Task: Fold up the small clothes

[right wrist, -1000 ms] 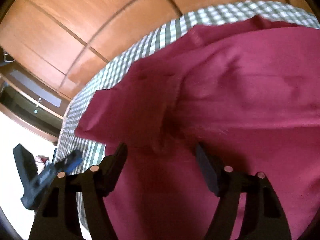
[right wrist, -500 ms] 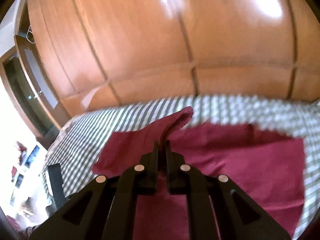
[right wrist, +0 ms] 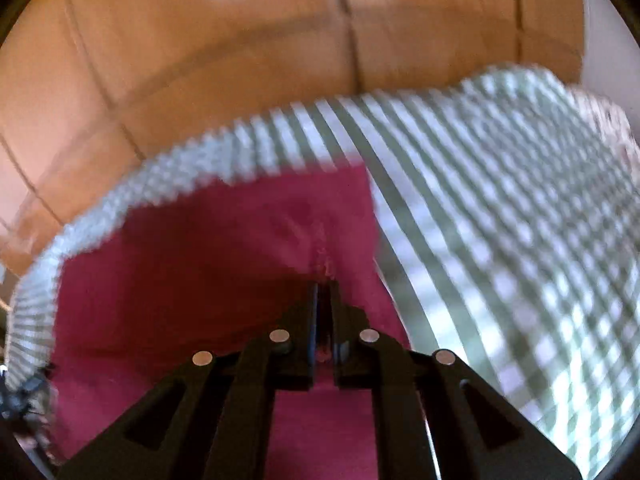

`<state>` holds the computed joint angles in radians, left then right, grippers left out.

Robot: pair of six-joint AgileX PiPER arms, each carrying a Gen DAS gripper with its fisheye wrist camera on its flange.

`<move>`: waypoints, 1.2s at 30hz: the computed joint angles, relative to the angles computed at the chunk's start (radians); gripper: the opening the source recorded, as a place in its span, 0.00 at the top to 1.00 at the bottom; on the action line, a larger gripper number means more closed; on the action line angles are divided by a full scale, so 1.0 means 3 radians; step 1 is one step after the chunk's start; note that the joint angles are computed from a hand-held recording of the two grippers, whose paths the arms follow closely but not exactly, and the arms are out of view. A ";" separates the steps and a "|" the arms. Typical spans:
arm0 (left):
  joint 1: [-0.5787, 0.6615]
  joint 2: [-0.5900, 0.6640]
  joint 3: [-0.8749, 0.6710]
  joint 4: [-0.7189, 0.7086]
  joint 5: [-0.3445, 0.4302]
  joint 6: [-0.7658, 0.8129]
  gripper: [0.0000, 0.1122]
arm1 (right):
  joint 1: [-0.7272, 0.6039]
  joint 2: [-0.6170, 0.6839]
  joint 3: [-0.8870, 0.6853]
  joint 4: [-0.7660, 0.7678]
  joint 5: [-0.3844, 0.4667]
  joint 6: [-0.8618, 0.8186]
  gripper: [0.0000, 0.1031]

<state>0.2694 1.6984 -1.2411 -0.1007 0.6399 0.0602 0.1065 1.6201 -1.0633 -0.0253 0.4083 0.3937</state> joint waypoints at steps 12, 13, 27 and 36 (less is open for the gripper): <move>0.0514 -0.0725 0.0304 -0.1553 0.0054 0.1638 0.29 | 0.0092 -0.0573 0.0139 -0.0216 0.0018 0.0273 0.48; 0.0496 -0.0709 0.0251 -0.1633 0.0066 0.1709 0.29 | 0.0142 -0.0582 0.0101 -0.0154 0.0014 0.0196 0.47; -0.0438 0.0780 -0.1465 -0.0985 0.0403 0.0958 0.38 | 0.0418 0.0506 -0.0759 -0.0302 0.0232 0.0210 0.37; -0.0416 0.0883 -0.1206 -0.0714 0.0082 0.0739 0.40 | 0.0569 0.0569 -0.0580 -0.1050 -0.0076 0.0800 0.26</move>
